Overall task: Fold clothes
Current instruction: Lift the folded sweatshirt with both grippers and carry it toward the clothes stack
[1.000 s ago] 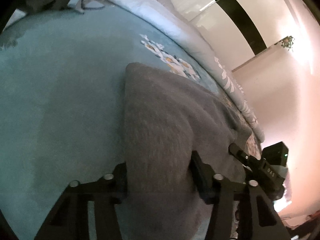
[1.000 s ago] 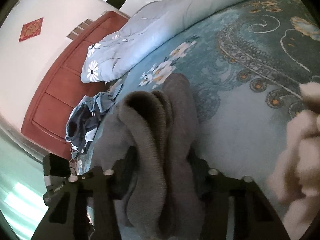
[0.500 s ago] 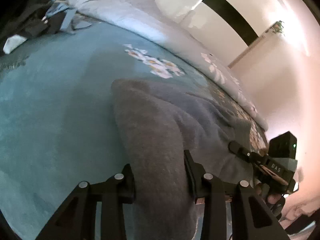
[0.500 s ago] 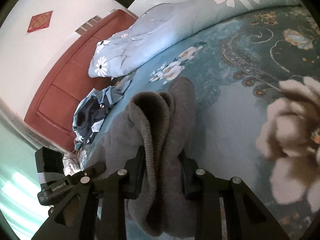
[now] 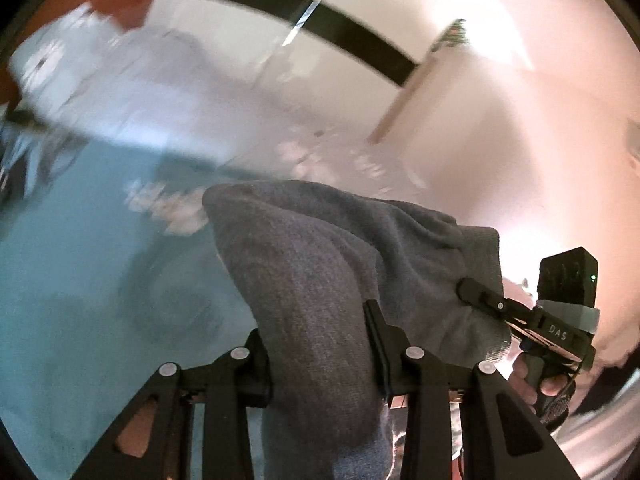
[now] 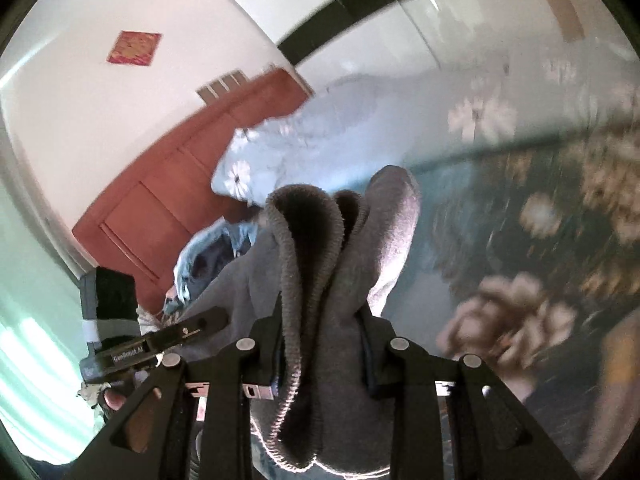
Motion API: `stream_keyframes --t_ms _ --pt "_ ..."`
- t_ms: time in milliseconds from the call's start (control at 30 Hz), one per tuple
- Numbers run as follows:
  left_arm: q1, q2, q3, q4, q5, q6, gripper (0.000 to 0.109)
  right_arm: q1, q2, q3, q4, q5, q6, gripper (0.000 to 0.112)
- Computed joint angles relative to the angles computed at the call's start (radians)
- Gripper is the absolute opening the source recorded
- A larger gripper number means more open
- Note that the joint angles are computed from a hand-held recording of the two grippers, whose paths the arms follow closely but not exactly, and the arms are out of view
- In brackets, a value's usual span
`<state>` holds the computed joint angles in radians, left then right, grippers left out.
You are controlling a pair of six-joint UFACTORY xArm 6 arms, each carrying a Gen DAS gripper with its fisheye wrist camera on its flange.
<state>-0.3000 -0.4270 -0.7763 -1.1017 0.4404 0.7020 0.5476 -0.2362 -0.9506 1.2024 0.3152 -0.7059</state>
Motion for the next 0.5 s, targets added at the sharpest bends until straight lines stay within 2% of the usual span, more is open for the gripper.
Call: stream_keyframes --t_ms 267,400,500 --pt "-0.180 0.160 -0.321 0.204 0.049 -0.160 0.039 -0.198 -0.247 0.040 -0.341 0.094 0.258 0.031" --pt "-0.276 0.296 -0.496 0.253 0.074 -0.214 0.039 -0.342 -0.345 0.048 -0.449 0.197 0.335 0.031" --pt "-0.335 0.402 -0.620 0.254 0.109 -0.237 0.039 -0.465 -0.417 0.075 -0.467 0.275 0.362 0.031"
